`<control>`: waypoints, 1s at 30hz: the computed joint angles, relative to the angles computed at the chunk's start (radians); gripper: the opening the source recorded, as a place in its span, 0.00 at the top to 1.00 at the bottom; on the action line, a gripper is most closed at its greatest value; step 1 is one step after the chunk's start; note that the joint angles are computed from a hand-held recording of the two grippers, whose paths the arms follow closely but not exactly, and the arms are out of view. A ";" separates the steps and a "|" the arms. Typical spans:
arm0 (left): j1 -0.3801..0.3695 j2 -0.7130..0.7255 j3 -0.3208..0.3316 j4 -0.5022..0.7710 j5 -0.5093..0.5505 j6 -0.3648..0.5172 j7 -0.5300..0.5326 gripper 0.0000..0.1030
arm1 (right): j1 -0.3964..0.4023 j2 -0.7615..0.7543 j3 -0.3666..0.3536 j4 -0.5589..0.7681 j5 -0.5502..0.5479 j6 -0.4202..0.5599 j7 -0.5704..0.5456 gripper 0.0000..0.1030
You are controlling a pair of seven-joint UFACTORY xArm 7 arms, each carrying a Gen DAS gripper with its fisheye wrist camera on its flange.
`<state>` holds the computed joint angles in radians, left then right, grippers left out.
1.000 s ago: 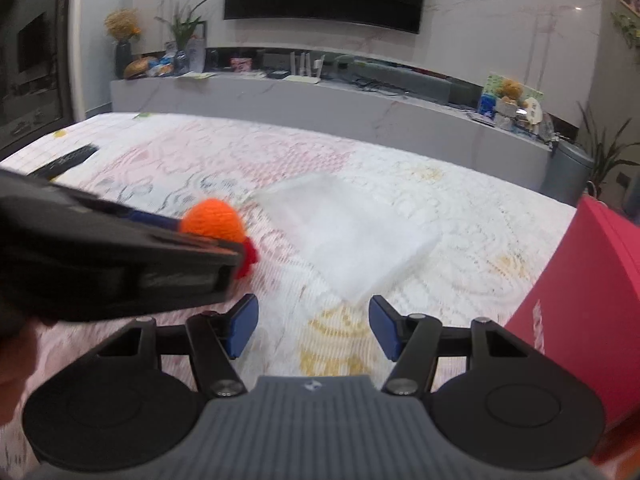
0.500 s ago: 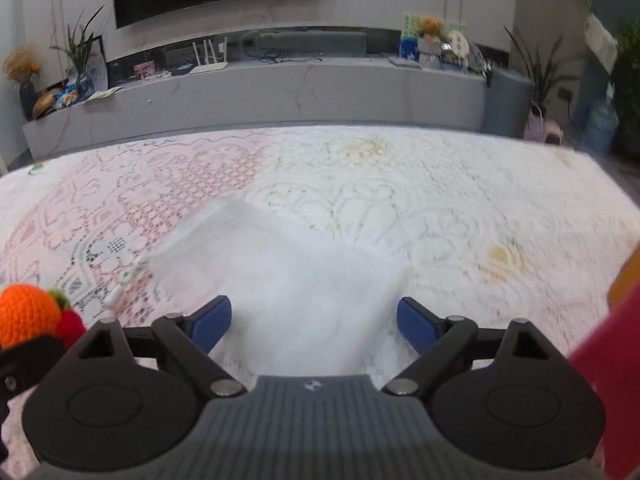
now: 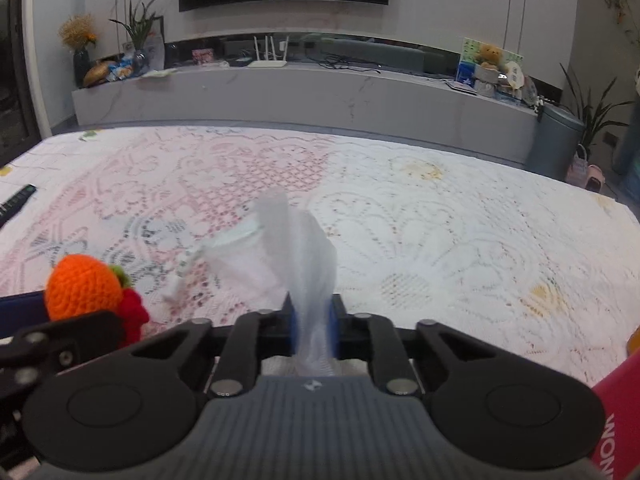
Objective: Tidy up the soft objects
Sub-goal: 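Lift the knitted ball and mesh bag and carry both over the orange box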
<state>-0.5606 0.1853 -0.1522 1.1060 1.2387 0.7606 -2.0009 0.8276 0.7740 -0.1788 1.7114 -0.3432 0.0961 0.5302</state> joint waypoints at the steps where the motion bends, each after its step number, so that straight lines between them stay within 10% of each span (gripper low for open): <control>1: -0.001 -0.001 0.000 0.000 -0.001 0.001 0.002 0.56 | 0.001 -0.011 -0.001 -0.013 -0.003 -0.009 -0.002 0.91; 17: -0.008 -0.046 -0.031 -0.021 -0.088 0.016 0.086 0.56 | 0.062 -0.257 -0.045 -0.298 -0.063 -0.080 -0.016 0.93; 30: -0.058 -0.104 -0.095 -0.054 -0.101 0.062 0.098 0.56 | -0.044 -0.624 0.075 -0.758 -0.150 -0.137 0.024 0.94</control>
